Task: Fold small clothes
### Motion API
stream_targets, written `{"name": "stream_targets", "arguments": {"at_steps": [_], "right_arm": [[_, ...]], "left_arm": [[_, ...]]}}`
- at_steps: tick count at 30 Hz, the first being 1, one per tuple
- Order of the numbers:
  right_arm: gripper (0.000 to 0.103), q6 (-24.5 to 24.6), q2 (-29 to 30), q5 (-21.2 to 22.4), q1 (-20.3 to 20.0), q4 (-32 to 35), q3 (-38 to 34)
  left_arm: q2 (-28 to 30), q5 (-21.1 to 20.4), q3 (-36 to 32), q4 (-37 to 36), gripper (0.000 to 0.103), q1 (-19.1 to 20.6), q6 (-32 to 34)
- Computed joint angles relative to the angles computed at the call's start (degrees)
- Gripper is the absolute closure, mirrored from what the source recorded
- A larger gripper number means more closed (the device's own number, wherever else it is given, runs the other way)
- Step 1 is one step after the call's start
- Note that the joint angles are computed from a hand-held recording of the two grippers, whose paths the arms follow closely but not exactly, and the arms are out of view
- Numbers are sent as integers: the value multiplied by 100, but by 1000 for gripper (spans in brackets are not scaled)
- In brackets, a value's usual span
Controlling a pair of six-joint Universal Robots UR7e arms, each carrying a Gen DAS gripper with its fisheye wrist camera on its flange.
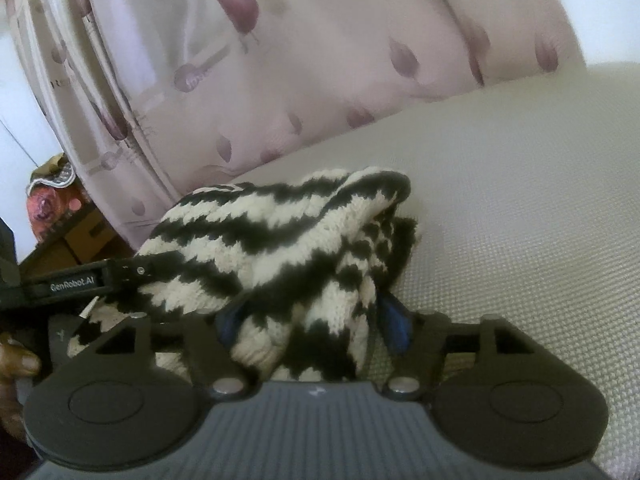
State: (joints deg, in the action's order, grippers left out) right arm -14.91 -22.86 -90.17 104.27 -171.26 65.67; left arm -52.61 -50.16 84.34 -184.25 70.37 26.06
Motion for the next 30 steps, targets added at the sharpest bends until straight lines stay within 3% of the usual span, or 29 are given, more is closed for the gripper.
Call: {"name": "stream_targets", "arguments": {"at_steps": [9, 13, 23, 30], "right_arm": [[22, -221, 63, -273, 61, -692, 206], [22, -198, 42, -278, 67, -888, 308], [21, -1032, -207, -569, 380, -2598, 1176], [16, -999, -377, -927, 634, -3293, 1603]], "left_arm": [[85, 138, 146, -672, 0, -66, 173], [134, 283, 237, -1169, 0, -132, 359], [130, 699, 689, -2716, 0, -516, 1352], [-121, 718, 1127, -3354, 0, -772, 1681]]}}
